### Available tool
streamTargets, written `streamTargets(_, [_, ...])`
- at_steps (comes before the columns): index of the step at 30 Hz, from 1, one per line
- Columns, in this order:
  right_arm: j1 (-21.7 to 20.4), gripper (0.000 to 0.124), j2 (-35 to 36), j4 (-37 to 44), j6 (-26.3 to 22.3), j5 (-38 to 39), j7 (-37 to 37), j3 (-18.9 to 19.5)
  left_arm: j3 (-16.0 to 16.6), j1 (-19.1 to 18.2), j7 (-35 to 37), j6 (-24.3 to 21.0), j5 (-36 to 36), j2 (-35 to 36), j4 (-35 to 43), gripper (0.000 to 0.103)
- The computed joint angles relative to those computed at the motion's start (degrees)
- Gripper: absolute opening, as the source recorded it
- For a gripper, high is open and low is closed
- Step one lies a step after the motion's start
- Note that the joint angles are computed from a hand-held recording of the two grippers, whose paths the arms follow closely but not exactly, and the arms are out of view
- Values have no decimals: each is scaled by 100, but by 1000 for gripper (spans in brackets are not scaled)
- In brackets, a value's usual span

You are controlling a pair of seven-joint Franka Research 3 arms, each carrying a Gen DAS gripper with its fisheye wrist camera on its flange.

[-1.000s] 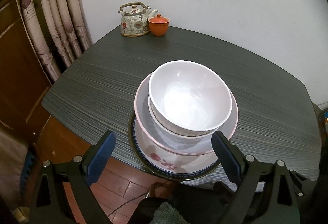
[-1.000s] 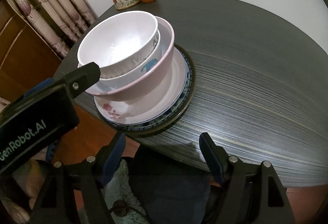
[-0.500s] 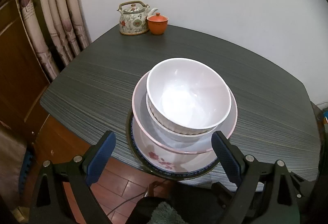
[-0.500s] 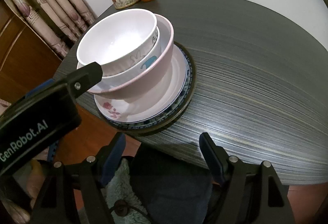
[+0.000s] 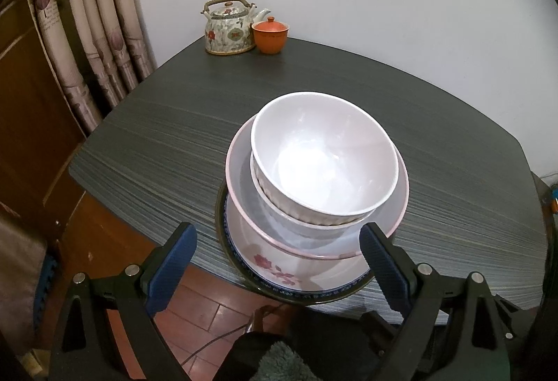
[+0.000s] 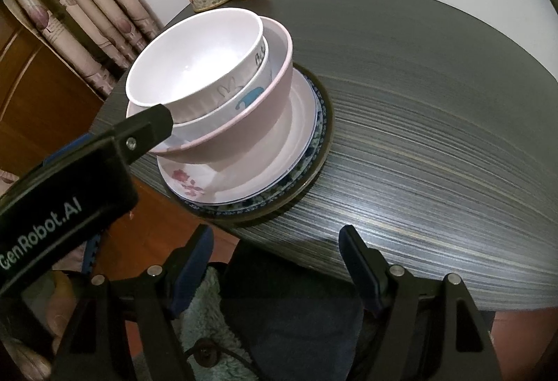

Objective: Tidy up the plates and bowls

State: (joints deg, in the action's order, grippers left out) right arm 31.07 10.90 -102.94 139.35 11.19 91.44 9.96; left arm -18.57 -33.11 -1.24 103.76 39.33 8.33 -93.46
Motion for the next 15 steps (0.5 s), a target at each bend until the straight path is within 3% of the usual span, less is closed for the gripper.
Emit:
streamTargets(8, [-5,76,-31,-47,22,25,14,1,-10,83,-47,320,-75,-154,-251,93])
streamTargets(15, [-10,76,-47,-61,36,45,19,4,-35,91,11,240,-72,-132,-212,93])
